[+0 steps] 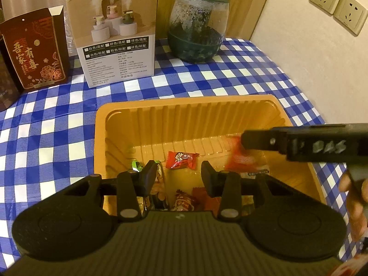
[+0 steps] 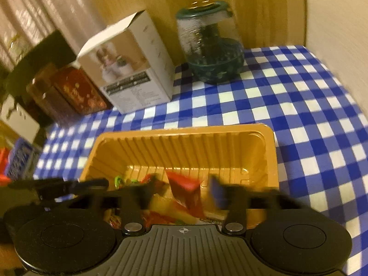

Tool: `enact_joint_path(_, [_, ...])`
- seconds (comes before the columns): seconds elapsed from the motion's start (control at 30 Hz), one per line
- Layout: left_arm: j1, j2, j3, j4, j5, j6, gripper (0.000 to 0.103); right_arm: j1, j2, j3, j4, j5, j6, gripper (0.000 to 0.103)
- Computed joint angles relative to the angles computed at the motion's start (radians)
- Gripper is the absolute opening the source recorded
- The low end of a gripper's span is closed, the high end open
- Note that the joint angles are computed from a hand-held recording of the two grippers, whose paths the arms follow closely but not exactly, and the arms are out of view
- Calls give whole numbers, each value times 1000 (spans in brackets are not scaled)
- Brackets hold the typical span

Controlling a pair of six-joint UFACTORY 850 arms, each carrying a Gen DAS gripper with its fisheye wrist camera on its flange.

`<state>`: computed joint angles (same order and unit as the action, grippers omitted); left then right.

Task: Organize snacks

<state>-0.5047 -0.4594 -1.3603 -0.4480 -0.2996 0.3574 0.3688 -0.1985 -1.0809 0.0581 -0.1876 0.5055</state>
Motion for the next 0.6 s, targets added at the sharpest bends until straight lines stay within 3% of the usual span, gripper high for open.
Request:
enact_joint_path(0.43, [-5, 4, 4, 37, 4, -30, 41, -2, 21, 10, -129, -26, 114, 68])
enact_joint_path(0.6, [-10, 16, 13, 50, 16, -41, 53, -4, 33, 19, -143, -43, 126, 68])
